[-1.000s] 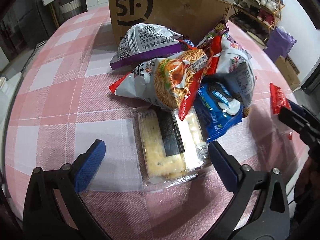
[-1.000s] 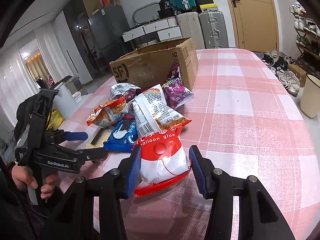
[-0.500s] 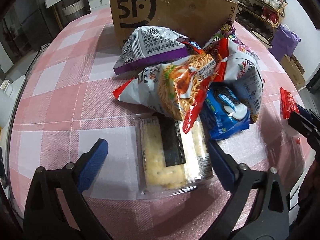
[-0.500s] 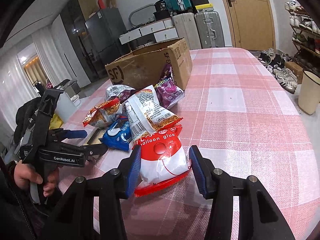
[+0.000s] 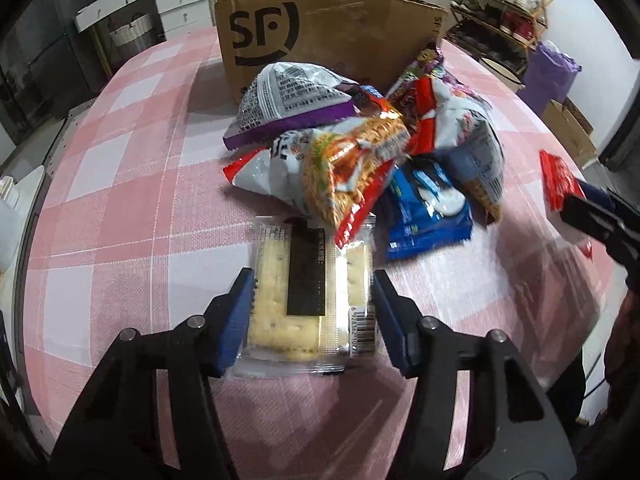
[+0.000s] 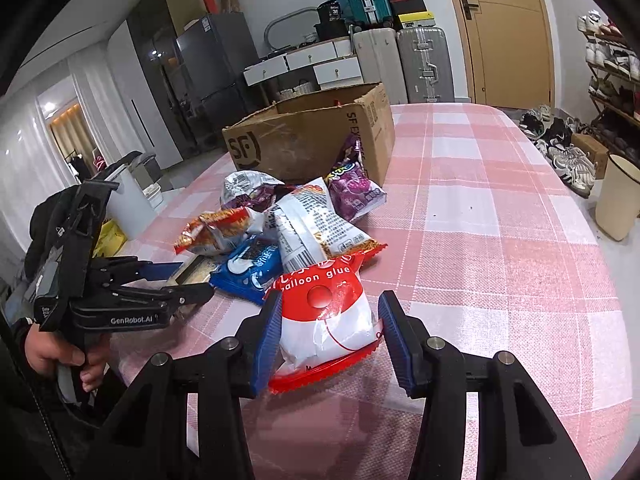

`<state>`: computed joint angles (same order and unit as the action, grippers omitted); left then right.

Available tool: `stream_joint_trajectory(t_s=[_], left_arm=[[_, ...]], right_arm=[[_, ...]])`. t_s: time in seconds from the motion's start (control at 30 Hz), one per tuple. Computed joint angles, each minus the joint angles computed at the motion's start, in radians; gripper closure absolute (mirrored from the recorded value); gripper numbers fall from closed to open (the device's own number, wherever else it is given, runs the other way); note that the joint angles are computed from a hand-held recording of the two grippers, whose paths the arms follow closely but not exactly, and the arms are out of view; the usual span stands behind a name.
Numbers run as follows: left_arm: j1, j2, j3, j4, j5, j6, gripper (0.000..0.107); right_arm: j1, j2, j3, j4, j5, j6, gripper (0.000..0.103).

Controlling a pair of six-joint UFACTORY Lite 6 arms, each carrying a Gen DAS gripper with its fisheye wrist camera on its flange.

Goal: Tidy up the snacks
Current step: 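Lift the cracker pack and balloon glue pack toward the SF box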

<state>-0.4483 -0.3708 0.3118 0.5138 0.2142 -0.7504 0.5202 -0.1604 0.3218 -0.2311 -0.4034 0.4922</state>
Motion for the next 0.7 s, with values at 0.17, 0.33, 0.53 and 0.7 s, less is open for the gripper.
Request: stream_joint_trajectory(t_s=[0.17, 0.33, 0.53, 0.7], left_arm=[[0.042, -0.125, -0.073, -0.206, 0.019, 0.234, 0.052], [0.124, -0.223, -0.116, -0.426, 0.047, 0.498, 0.052], [0.174, -0.375, -0.133, -0.56, 0.156, 0.67, 0.052], [0.223, -0.519, -0.131, -0.648, 0.275, 0.78, 0.052]], right_arm=[[0.037, -0.012, 0.031, 0.059, 0.042, -0.047, 0.054], [0.073, -0.03, 0.05, 0.12, 0.073, -0.092, 0.054], [0.107, -0.053, 0.055, 0.2, 0.097, -0.156, 0.054], [0.122, -0.06, 0.07, 0.227, 0.112, -0.183, 0.054]])
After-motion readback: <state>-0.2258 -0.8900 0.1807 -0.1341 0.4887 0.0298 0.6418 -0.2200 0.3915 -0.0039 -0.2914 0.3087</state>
